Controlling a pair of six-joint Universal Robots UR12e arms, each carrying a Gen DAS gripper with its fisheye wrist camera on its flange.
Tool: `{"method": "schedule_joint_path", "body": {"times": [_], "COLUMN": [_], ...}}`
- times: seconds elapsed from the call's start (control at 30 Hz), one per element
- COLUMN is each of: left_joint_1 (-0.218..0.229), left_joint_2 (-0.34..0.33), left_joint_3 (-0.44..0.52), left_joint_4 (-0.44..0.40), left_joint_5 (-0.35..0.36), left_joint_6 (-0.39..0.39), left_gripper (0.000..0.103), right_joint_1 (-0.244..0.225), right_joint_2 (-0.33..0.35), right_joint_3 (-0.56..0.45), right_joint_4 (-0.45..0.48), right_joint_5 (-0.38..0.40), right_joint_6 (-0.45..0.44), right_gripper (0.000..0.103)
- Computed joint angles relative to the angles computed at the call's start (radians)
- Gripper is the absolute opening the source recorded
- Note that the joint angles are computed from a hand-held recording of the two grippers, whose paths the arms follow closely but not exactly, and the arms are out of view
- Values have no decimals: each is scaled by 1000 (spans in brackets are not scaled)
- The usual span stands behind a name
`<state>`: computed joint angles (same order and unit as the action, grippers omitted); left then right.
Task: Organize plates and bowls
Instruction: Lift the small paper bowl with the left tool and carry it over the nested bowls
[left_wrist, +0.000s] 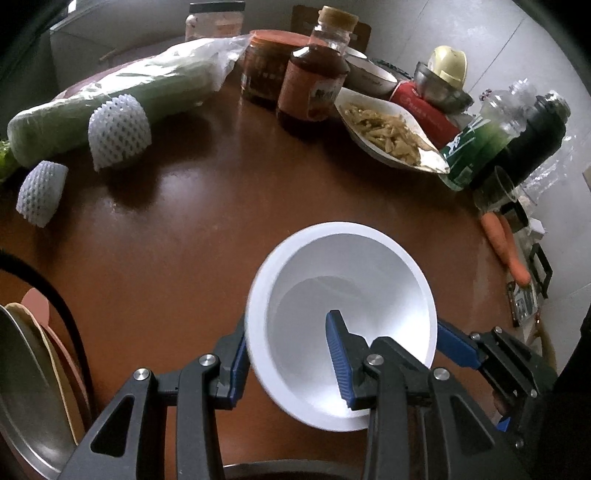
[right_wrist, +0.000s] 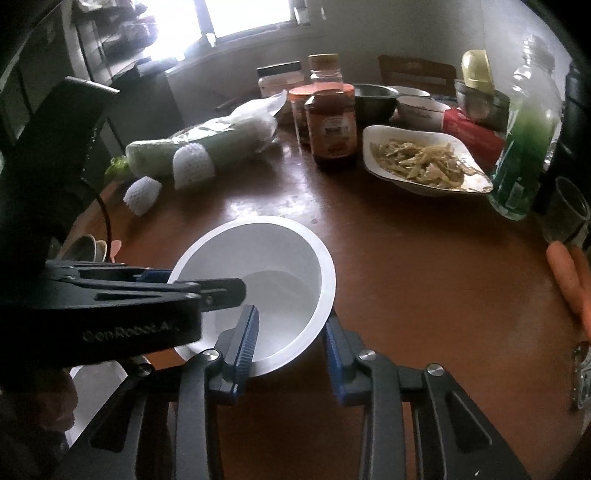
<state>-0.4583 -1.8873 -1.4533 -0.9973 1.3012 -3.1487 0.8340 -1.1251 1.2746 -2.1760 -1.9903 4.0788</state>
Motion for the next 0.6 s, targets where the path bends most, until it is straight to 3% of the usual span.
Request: {"method": "schedule_joint_path", "body": {"times": [0.6], "left_joint_1": [28], "left_joint_2": [50], "left_joint_3": [-50], "left_joint_4": [74], "left_joint_5": [-38], "left_joint_6": [0], "left_gripper": [38], "right_joint_1": [19], "right_joint_2": [22], "right_joint_3": [-56], "right_joint_4": [26], "right_joint_5": [-42], "right_joint_6": [-12], "right_gripper": [31]}}
